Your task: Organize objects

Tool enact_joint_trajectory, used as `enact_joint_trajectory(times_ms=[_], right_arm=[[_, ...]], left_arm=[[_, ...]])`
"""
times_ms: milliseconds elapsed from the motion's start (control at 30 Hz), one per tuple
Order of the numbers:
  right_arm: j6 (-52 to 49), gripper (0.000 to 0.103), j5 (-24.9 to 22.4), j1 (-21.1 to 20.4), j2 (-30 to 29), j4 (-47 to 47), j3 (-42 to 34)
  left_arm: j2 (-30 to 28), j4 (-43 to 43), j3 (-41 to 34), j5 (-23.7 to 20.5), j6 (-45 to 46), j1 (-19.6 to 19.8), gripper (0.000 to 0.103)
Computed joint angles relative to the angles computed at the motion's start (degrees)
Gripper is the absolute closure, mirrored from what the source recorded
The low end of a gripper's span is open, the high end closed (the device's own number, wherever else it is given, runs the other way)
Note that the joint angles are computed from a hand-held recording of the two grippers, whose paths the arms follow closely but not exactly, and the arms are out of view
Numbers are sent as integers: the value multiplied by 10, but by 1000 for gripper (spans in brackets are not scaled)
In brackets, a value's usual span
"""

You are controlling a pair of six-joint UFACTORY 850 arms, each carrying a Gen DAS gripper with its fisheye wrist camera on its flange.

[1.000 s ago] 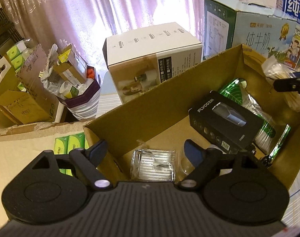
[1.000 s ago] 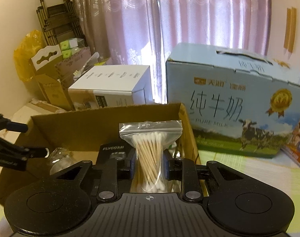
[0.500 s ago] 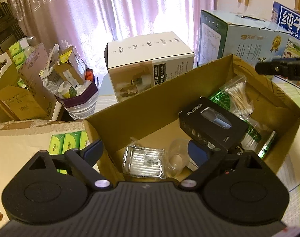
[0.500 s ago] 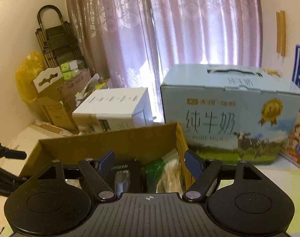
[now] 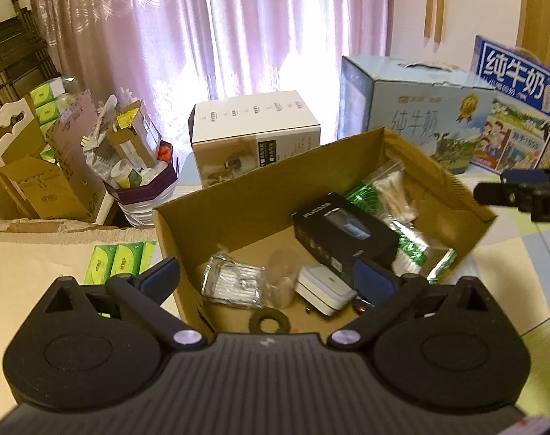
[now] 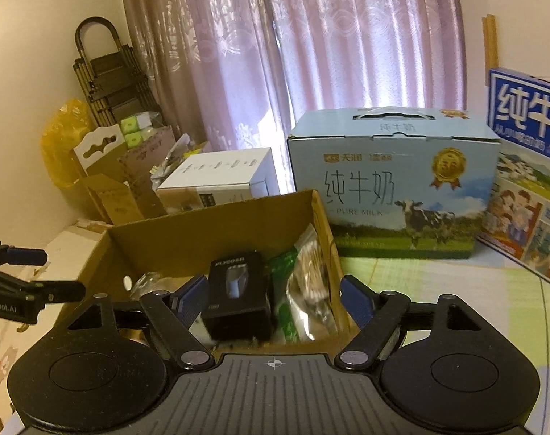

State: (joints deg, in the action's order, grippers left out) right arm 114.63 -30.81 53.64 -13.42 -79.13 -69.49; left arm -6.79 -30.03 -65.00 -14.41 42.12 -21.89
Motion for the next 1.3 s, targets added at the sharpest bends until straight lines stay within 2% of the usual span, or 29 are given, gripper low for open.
enact_joint_trajectory(times_ms=[300, 533, 633, 700, 900, 1067, 1300], right_arm=[[54, 25, -54, 67, 58, 11, 57], [58, 25, -99, 123, 90, 44, 82], [57, 25, -115, 147, 101, 56, 91], [58, 25, -124, 162, 108, 65, 96], [47, 25, -138, 204, 129, 97, 113], [43, 25, -142, 236, 147, 114, 134], [46, 25, -142, 275, 160, 135, 159]], left_arm=[[109, 11, 92, 17, -39, -15, 1], [206, 107, 170, 21, -143, -39, 1], [249, 171, 200, 15, -220, -52, 1], [278, 185, 217, 5, -247, -58, 1], [357, 321, 264, -37, -428, -93, 1], [415, 460, 298, -83, -613, -148, 1], [477, 584, 338, -150, -792, -231, 1]])
